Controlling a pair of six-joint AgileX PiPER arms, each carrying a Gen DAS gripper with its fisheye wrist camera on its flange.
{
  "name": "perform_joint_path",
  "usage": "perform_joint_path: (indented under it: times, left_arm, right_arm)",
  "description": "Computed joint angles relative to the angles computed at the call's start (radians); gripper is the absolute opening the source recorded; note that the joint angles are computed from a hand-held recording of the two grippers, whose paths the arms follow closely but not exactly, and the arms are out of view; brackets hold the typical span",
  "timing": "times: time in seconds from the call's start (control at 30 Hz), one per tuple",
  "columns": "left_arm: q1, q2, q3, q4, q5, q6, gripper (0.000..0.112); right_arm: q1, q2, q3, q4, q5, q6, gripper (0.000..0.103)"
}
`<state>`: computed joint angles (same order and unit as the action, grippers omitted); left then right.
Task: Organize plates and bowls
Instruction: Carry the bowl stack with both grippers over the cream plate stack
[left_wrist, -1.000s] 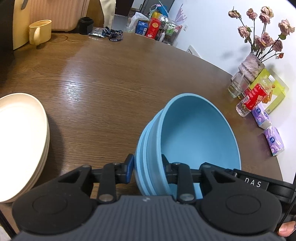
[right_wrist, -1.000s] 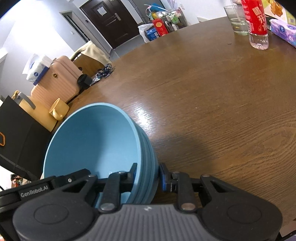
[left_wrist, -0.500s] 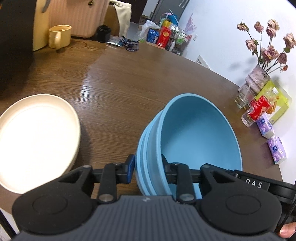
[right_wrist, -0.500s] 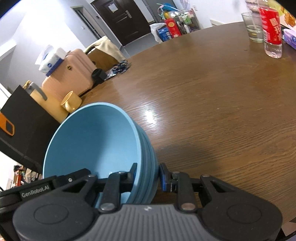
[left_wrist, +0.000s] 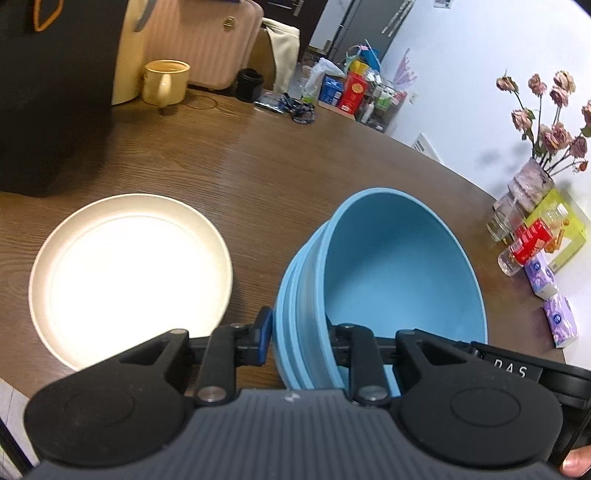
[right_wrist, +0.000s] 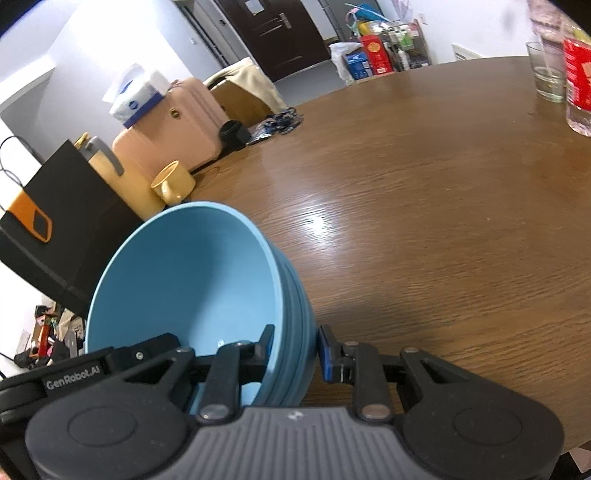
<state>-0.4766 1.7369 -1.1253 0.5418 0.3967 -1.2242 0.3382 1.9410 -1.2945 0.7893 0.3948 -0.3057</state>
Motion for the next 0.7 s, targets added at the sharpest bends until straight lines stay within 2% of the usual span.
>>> perform_joint_path:
  times: [0.4,0.7]
  left_arm:
    - [0.076,-0.096,0.093,0.019,0.002,-0.016,0.024]
    - [0.169,-0.144,0.130,-0.068,-0.002,0.091,0.024]
  right_arm:
    - [0.095,0.060,-0.143,-0.153,0.056,0.175,0.023]
    - [0.163,0.155,-0.331,-0.276,0.137,0.320,0.023]
